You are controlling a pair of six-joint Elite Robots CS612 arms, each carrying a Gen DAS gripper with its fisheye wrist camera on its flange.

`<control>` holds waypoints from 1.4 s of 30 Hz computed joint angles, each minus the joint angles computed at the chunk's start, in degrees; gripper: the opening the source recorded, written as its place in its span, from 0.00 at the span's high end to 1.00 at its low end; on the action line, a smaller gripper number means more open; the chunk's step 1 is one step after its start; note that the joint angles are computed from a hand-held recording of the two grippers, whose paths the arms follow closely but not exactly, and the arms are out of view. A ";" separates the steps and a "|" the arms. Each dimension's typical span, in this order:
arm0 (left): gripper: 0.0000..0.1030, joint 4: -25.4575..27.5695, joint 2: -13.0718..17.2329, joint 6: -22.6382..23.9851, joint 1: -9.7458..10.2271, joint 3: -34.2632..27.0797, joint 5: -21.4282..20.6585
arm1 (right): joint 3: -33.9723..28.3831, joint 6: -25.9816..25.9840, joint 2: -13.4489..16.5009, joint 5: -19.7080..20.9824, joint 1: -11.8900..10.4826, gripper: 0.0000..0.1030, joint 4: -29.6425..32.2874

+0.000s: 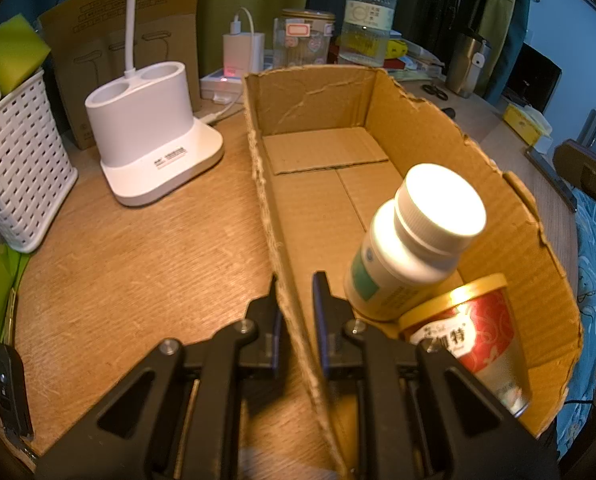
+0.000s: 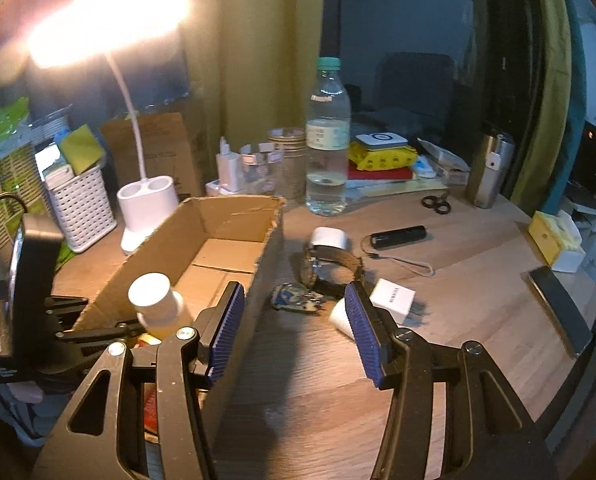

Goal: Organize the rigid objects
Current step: 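Move the right gripper back to the smaller white pill bottle and grasp it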

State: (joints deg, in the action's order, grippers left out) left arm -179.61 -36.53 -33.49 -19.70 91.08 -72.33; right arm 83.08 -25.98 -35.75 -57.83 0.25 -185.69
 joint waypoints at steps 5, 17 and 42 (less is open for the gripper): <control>0.86 -0.02 0.00 0.00 0.00 0.01 -0.02 | -1.24 1.00 0.59 -1.15 -0.34 0.39 0.14; 0.86 -0.03 -0.01 0.00 -0.02 0.03 0.04 | -4.87 3.47 2.47 -3.78 -1.10 0.38 1.04; 0.86 -0.05 -0.04 -0.03 -0.08 0.11 0.13 | -11.64 -1.35 6.81 -9.17 0.85 0.38 12.50</control>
State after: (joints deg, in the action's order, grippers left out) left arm -179.66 -36.57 -33.52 -19.78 91.19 -72.20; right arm 71.44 -27.33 -28.94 -67.00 1.10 -173.19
